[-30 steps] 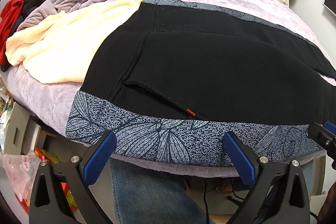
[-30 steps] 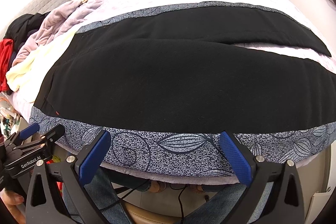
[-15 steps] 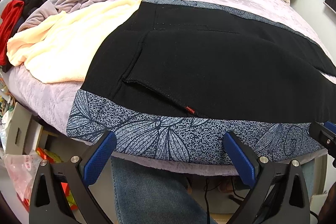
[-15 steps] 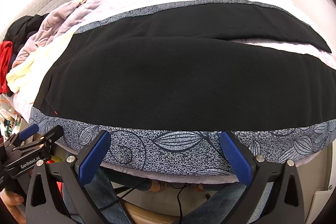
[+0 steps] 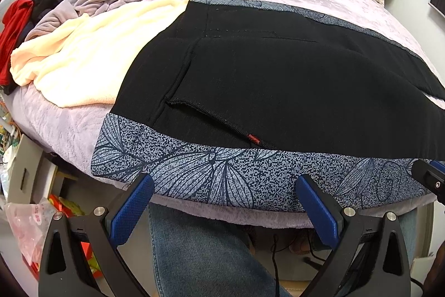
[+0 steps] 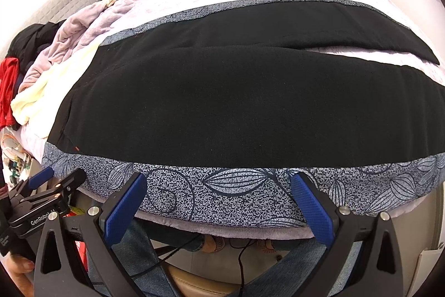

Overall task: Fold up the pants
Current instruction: 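Lift the waistband with both tools and flip the trousers over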

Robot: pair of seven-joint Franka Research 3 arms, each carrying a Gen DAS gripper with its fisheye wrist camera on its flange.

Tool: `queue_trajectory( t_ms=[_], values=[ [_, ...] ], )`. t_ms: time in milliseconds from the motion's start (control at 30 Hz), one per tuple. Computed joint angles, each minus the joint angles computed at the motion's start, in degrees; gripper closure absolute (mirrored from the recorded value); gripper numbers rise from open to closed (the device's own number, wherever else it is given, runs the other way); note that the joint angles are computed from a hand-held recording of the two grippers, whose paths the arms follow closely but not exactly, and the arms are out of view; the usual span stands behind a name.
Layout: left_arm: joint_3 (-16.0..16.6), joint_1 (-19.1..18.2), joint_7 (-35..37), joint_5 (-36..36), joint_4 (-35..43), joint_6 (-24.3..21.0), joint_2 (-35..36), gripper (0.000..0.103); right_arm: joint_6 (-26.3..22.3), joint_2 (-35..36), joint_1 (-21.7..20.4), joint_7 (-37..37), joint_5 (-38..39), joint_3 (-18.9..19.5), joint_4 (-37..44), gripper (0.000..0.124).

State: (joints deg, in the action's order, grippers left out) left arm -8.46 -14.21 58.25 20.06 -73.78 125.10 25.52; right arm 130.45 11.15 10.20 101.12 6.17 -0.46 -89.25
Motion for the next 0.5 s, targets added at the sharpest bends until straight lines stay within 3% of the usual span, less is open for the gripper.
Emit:
queue_trajectory(
  t_ms=[133,267,367,500],
  values=[
    [-0.2,0.74,-0.43,-0.78,-2.46,2.41,-1.42,0.0,0.44,-0.39,-0.33,-0.4,1.15,0.05,-0.52,0.021],
    [-1.29,2.79,1.2,-4.09,-6.15,7.42,-3.26,0.0,2.2,-1.17,-1.96,-3.38,8.39,0.63,-2.11,0.021],
    [-2.53,5.24,3.77,-8.97,-10.46,13.66,-5.25,0.0,3.88,-1.83,-3.8,-7.99,17.77,1.3,-3.86,0.021],
    [-4.45,8.34,8.75,-17.0,-14.97,19.95,-7.11,0.0,5.82,-3.85,-6.65,-19.08,36.25,2.22,-8.28,0.022]
  ],
)
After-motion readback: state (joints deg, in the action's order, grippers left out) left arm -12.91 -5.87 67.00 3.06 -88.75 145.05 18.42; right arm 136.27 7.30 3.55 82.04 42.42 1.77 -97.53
